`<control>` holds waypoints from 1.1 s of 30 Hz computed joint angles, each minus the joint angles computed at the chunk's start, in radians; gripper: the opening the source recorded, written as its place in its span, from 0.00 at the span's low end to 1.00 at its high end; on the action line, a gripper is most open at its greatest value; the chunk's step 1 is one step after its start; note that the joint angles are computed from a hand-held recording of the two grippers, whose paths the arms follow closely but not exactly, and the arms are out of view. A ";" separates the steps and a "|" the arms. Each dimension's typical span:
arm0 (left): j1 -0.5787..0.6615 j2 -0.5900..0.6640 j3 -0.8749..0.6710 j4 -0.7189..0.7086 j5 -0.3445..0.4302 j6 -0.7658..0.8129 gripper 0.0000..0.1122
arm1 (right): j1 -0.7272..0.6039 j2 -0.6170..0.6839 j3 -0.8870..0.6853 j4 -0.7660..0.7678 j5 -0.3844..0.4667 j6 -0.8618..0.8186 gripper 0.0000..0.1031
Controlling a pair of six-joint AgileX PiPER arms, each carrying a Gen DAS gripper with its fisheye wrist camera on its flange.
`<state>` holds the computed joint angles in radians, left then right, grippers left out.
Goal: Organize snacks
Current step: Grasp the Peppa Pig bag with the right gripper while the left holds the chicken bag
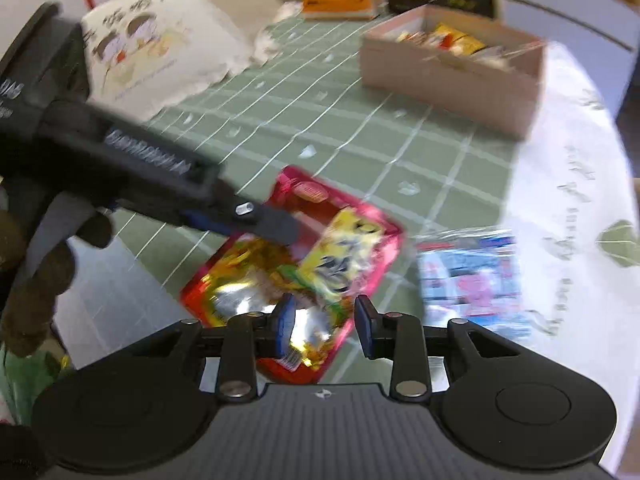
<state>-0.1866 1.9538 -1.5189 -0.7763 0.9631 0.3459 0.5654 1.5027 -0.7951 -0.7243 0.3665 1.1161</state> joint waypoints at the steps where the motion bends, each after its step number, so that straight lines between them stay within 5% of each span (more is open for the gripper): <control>1: -0.008 -0.004 -0.004 0.012 0.003 -0.005 0.30 | 0.015 0.002 0.000 -0.064 0.044 0.067 0.31; 12: -0.075 0.006 -0.027 -0.011 -0.030 0.016 0.37 | -0.028 -0.022 0.087 -0.147 -0.007 0.176 0.31; 17: -0.095 0.031 -0.040 0.045 -0.044 -0.039 0.34 | -0.086 -0.058 0.123 -0.035 -0.094 0.104 0.31; 23: -0.139 0.020 -0.016 0.127 -0.080 -0.050 0.31 | 0.005 -0.071 0.108 -0.184 0.070 0.274 0.31; 33: -0.075 0.063 0.040 -0.153 -0.013 0.039 0.31 | -0.002 -0.060 0.132 -0.212 0.031 0.294 0.31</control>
